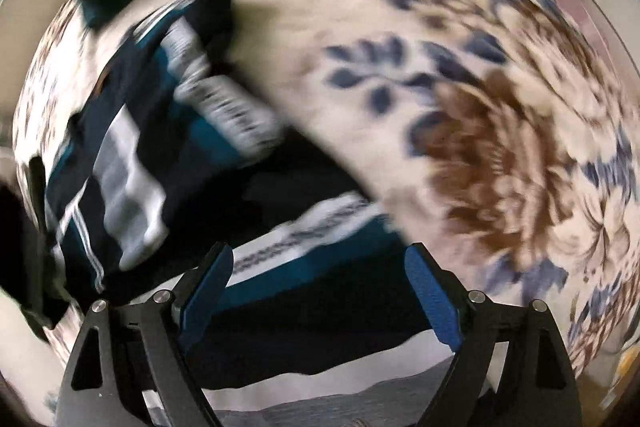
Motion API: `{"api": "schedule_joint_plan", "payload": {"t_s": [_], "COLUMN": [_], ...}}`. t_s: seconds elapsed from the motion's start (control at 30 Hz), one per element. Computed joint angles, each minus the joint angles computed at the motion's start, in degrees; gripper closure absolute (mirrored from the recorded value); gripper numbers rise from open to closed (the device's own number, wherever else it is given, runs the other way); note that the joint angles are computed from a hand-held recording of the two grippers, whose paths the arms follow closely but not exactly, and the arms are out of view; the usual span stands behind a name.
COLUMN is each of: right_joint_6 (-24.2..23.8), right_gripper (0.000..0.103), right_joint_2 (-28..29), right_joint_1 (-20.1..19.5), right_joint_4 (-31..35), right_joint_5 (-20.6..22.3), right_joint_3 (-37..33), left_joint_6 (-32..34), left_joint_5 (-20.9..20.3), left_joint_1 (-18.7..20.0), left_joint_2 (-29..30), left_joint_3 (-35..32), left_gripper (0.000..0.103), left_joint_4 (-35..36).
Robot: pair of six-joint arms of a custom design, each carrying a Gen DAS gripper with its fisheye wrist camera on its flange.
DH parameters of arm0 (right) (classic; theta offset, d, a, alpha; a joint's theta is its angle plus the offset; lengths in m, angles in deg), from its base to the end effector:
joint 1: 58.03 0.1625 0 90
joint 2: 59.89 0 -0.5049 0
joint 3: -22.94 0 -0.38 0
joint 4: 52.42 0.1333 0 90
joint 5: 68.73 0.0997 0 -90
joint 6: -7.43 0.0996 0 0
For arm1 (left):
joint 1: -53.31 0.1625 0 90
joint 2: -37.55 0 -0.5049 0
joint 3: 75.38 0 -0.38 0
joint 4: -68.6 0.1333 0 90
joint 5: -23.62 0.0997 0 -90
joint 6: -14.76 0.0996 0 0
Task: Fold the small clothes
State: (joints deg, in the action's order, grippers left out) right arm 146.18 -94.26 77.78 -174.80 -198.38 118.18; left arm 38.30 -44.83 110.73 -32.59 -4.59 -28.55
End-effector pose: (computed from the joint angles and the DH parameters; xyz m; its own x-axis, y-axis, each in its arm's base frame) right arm 0.5167 -0.4050 0.0006 -0.1761 0.9785 -0.1071 0.6838 0.0433 -0.7284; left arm -0.2128 -0.6485 0.5523 -0.5254 0.7614 -0.3798 0.8125 0.5815 0.0420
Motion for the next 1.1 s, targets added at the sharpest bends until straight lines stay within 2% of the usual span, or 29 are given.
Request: {"api": "schedule_joint_plan", "payload": {"t_s": [0.07, 0.17, 0.27, 0.33, 0.37, 0.4, 0.43, 0.5, 0.6, 0.67, 0.7, 0.77, 0.8, 0.83, 0.87, 0.9, 0.93, 1.03, 1.1], "right_joint_6": [1.8, 2.2, -0.1, -2.3, -4.6, -7.2, -10.1, -19.8, -33.2, -39.2, -41.8, -42.5, -42.4, -41.5, -41.0, -40.7, -38.6, -36.2, -31.9], "right_gripper": [0.013, 0.013, 0.013, 0.013, 0.013, 0.013, 0.013, 0.013, 0.013, 0.013, 0.014, 0.016, 0.021, 0.041, 0.076, 0.098, 0.097, 0.098, 0.098], "right_joint_2": [-1.3, -3.2, -5.1, -6.0, -6.4, -6.5, -6.3, -5.6, -3.7, -2.5, -1.9, -1.1, -0.6, -0.3, 0.1, 0.8, 1.2, 1.9, 1.5], "right_joint_1": [0.6, 1.3, 1.8, 2.2, 2.3, 2.0, 1.8, 0.2, -3.4, -6.3, -8.3, -11.6, -12.4, -13.0, -13.2, -12.7, -11.8, -9.5, -8.1], "right_joint_4": [-1.5, -3.3, -5.4, -8.4, -11.7, -14.7, -17.8, -26.3, -33.1, -35.3, -35.5, -33.4, -33.6, -31.5, -29.2, -27.7, -23.7, -15.7, -7.7], "right_joint_5": [-0.2, -1.6, -3.9, -6.4, -8.3, -9.5, -10.5, -11.7, -11.1, -8.7, -6.0, -1.4, -0.5, 0.0, -0.4, -2.9, -6.0, -12.8, -15.3], "right_joint_3": [2.7, 5.7, 7.5, 8.3, 8.9, 8.9, 8.8, 8.4, 5.7, 4.3, 3.6, 2.6, 2.4, 1.5, 0.4, -0.8, -2.6, -6.6, -8.7], "left_joint_6": [-0.6, -3.6, -5.6, -5.0, -4.4, -3.6, -2.7, -1.4, -0.1, -1.2, -1.8, -3.2, -3.8, -4.3, -5.0, -5.6, -5.9, -6.2, -6.9], "left_joint_5": [1.1, 2.0, -0.3, 1.5, 2.5, 4.1, 6.3, 10.7, 18.1, 21.4, 22.3, 23.2, 23.6, 23.8, 23.9, 23.6, 23.3, 22.7, 22.0], "left_joint_1": [-0.9, -0.8, 1.0, 1.8, 2.4, 3.1, 3.8, 5.4, 7.8, 9.3, 10.1, 11.3, 11.8, 12.1, 12.4, 12.6, 12.8, 12.9, 12.9], "left_joint_2": [-1.1, -0.2, 0.5, 0.2, 0.3, 0.3, 0.4, 1.2, 3.0, 5.1, 5.9, 7.6, 8.3, 8.9, 9.5, 10.1, 10.4, 11.5, 12.9], "left_joint_3": [5.1, 5.3, 1.4, -0.3, -1.7, -2.9, -3.7, -6.0, -8.6, -11.8, -13.3, -16.3, -17.5, -18.7, -20.0, -21.3, -22.2, -23.8, -26.2], "left_gripper": [0.094, 0.092, 0.07, 0.046, 0.022, 0.013, 0.013, 0.013, 0.013, 0.013, 0.013, 0.013, 0.013, 0.013, 0.013, 0.013, 0.013, 0.013, 0.013], "left_joint_4": [-0.3, 5.5, 11.4, 11.7, 11.5, 10.1, 8.2, 5.5, 2.5, 4.1, 4.5, 6.0, 6.7, 7.4, 8.2, 8.8, 9.0, 7.8, 8.4]}}
